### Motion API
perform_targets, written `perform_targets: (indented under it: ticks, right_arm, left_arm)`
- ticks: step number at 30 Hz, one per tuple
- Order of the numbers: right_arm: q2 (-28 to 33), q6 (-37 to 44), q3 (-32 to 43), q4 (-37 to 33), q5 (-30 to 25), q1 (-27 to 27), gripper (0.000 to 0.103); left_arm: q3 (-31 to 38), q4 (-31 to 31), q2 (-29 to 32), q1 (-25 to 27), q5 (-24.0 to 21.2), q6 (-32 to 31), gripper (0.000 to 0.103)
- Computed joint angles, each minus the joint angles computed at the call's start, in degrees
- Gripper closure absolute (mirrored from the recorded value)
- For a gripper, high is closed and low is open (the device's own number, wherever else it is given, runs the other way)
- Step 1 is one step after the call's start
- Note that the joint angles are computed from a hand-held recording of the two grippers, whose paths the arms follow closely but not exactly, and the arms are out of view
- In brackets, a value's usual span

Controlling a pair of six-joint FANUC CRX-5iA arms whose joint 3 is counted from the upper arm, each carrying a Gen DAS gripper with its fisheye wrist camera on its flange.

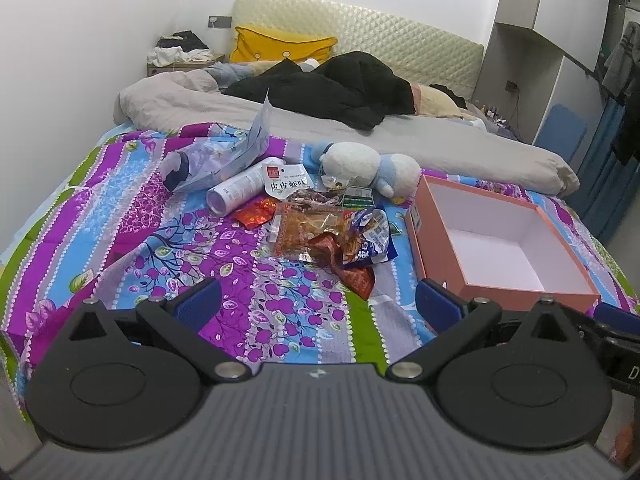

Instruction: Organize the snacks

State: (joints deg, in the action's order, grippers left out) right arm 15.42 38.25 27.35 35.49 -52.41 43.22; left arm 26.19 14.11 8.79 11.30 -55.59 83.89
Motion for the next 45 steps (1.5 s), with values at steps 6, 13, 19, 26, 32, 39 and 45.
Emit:
perform_targets:
  ticks: [6, 13, 19, 26, 32, 39, 45]
  right_arm:
    - [0.14, 0.37, 0.49, -0.43, -0.40, 0.01, 0.000]
    - [-0.54, 0.13, -0.60, -0.61, 1.02, -0.04, 0.000]
    - [-0.88, -0.54, -1.31, 0.02, 1.16, 0.03, 0.000]
    - [-0.89, -1.13, -2.03, 1.00, 1.46, 0.10, 0.000]
    - [-0.41, 1.10, -1.10, -1.85, 1.24, -0.10, 0.000]
    - [0.34, 0.38, -0.65, -3.14, 0.82, -0.52, 0.000]
    - [0.49, -0.44, -1.30, -2.61, 1.48, -0.87, 0.003]
  left_arm:
    - [-0.37, 0.40, -0.13, 0.15, 0.29, -0.75, 0.000]
    - [-1.71, 0.97, -0.71, 0.43, 0.79, -1.56, 0.000]
    - [-2.38, 1.70, -0.97, 0.67, 1.72, -2.11, 0.000]
    - [-2.83, 1.65, -0.98, 0.48, 2.26, -3.76, 0.000]
    - [-2.54, 2.03, -0.16, 0.72, 2.16, -4.99, 0.000]
    - [-0.49, 1.55, 2.14, 0.79, 1.43, -4.81, 0.000]
    - [1.64, 1.88, 4.64, 0.44, 0.57, -5.42, 0.000]
